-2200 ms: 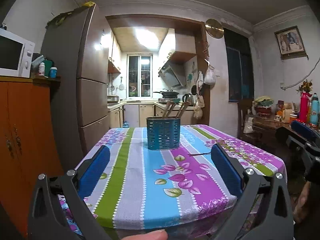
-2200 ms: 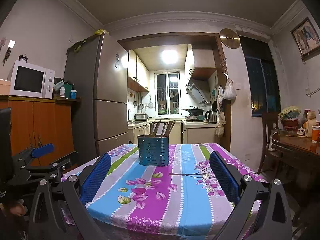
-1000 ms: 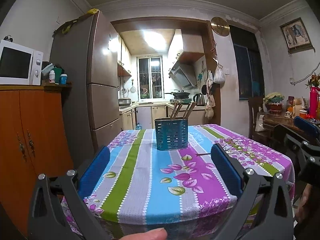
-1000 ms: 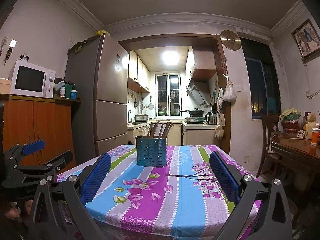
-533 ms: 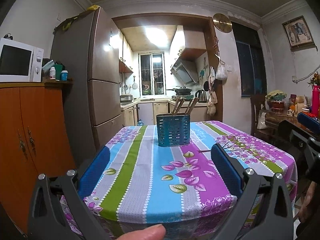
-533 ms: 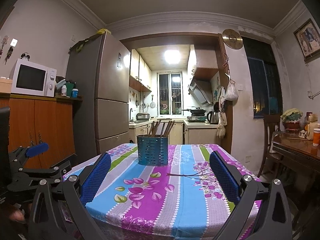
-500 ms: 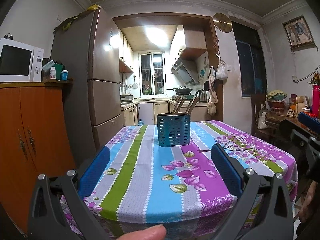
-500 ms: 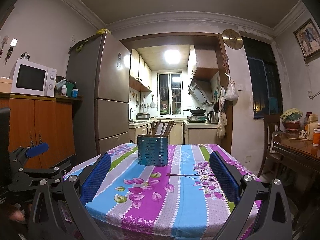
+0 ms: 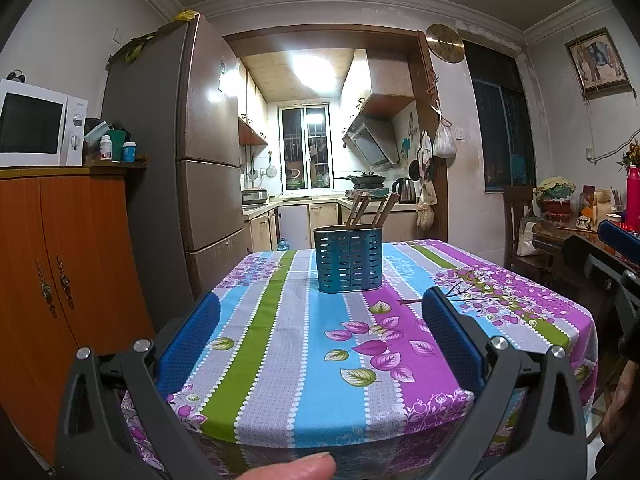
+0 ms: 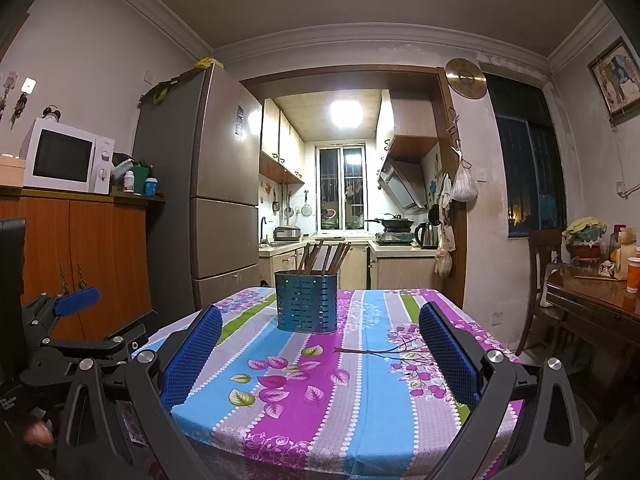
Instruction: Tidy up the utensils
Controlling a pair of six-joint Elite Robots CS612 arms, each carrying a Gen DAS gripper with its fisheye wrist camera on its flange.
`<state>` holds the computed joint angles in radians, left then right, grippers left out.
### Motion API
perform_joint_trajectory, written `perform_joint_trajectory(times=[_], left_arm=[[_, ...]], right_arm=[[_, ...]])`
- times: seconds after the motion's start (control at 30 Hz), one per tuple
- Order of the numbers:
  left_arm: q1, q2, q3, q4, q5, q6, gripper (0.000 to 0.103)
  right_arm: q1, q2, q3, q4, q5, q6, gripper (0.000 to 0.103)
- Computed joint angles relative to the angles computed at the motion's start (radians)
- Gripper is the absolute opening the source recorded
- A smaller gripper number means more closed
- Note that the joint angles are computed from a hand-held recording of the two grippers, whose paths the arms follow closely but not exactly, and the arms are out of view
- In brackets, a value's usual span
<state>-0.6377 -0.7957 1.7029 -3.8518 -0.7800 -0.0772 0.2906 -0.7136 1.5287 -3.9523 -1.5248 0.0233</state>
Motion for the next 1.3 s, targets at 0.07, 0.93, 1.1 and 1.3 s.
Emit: perform_joint_trajectory(times=[0.07, 0.93, 1.1, 1.3], left_arm=[[0.000, 0.000, 0.000, 0.000, 0.000, 0.001, 0.098], [0.002, 0.002, -0.006, 0.007, 0.003, 0.000, 0.098], [0.002, 0.002, -0.006, 0.008, 0.003, 0.001, 0.098], [0.006, 0.003, -0.007, 0.019, -0.006, -0.015, 0.098]], right_arm=[[-0.001, 0.001, 0.001, -0.002, 0.003, 0.000, 0.098], [-0.001, -0.002, 0.006, 0.002, 0.011, 0.000, 0.098], [-0.003, -0.001, 0.004, 0.008, 0.019, -0.001, 0.098], [-0.004, 0.003, -0.004, 0.015, 0.025, -0.005, 0.098]])
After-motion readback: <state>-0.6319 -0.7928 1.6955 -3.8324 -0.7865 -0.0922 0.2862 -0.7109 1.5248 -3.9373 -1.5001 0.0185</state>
